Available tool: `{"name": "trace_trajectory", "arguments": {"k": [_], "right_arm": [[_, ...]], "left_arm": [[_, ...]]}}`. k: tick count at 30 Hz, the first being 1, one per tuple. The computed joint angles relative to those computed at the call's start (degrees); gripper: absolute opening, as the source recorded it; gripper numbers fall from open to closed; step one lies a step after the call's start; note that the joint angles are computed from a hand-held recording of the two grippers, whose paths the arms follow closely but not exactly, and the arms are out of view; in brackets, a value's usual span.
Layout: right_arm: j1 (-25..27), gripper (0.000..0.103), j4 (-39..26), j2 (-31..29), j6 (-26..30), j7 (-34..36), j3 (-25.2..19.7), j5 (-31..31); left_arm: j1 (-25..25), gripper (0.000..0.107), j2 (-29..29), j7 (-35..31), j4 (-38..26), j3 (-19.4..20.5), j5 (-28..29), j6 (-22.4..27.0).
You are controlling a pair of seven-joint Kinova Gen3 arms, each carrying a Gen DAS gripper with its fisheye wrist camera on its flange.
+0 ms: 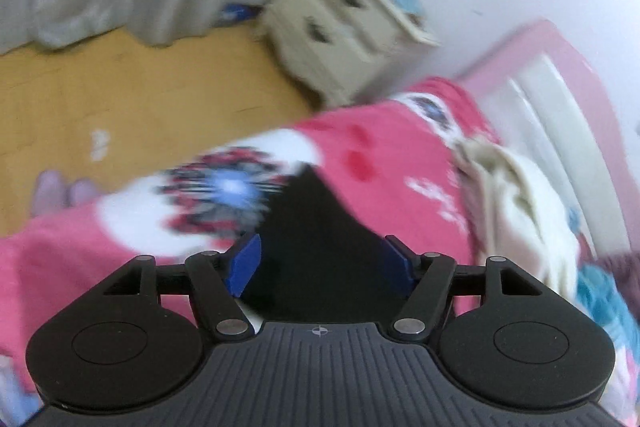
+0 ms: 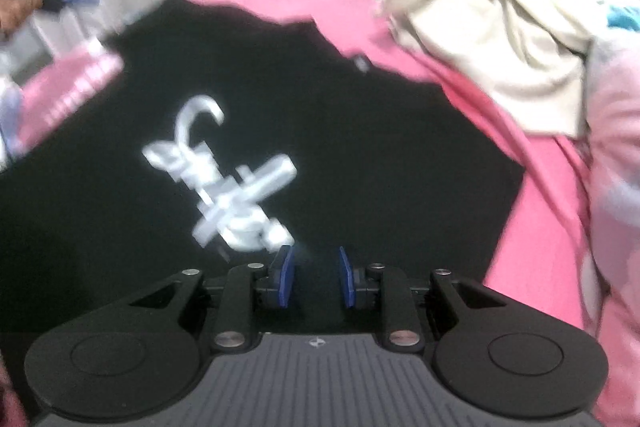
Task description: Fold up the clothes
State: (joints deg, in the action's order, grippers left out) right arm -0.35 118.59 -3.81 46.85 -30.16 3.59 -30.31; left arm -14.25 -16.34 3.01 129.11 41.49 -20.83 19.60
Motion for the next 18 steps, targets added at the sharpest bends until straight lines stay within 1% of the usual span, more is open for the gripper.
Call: {"name": "trace_trajectory", "arguments": {"k": [1, 2, 4, 5, 6, 7, 8, 9, 10, 12, 13, 15, 17, 18], "right_arm": [[-0.45, 0.036, -1.64, 0.96, 1.63, 0.00, -0.05, -2.33], [-0.18, 0.037, -3.17, 2.07, 2.76, -0.32, -1.15, -4.66], [1.75, 0.037, -6.14, 4.95, 4.05, -2.24, -5.98, -9.32], [2.93, 0.037, -7.37, 6.76, 4.25, -2.82, -8.63, -11.65], [3.29, 0.037, -8.37, 8.58, 3.78, -3.55, -10.83, -13.98], [2.59, 0.037, -9.42, 10.44, 3.02, -4.57, -12.20, -16.31], [0.82, 0.037, -10.51, 12.50, 1.97, -5.64, -12.63, -18.64], [-1.83, 0.037, -11.93, 14.73, 0.80, -7.62, -12.37, -20.55], [-4.49, 0.037, -13.77, 17.03, 0.14, -9.95, -11.81, -21.77], [-9.80, 0.038, -17.91, 21.99, -0.38, -14.61, -9.88, -24.33], [-12.45, 0.040, -20.18, 24.64, 0.23, -16.94, -8.39, -25.71], [-17.76, 0.040, -24.89, 29.84, 1.94, -21.60, -4.96, -28.21], [-23.07, 0.040, -29.25, 34.04, 3.27, -26.26, -1.01, -29.52], [-25.72, 0.040, -31.73, 35.90, 3.89, -28.59, 0.98, -29.33]], "left_arm": [[1.49, 0.067, 0.26, -1.18, 0.37, -1.79, 0.65, 0.40], [1.92, 0.067, 0.28, -1.44, 1.21, -2.52, 0.36, 0.04], [0.99, 0.067, 1.24, -0.87, 2.42, -1.62, -0.45, -0.84], [0.20, 0.067, 2.74, -0.04, 2.32, 0.01, -1.33, -1.63], [-0.13, 0.067, 3.63, -0.02, 2.60, 0.57, -1.88, -2.31], [0.21, 0.066, 4.59, 0.42, 2.88, 0.55, -2.94, -2.96], [-0.50, 0.066, 4.88, 1.77, 3.23, 1.59, -4.73, -3.63], [-1.53, 0.066, 4.78, 3.10, 3.60, 2.71, -6.27, -3.97], [-3.61, 0.066, 4.67, 5.05, 4.05, 4.89, -8.30, -4.82], [-6.32, 0.064, 4.70, 6.73, 4.69, 7.35, -10.27, -5.90], [-6.75, 0.060, 4.66, 6.47, 4.89, 7.89, -10.84, -6.06], [-8.25, 0.057, 4.38, 5.68, 5.31, 9.58, -11.84, -6.49], [-12.51, 0.057, 2.64, 4.82, 6.07, 14.18, -14.19, -8.02], [-13.80, 0.057, 1.79, 3.75, 6.37, 15.66, -14.69, -8.74]]}}
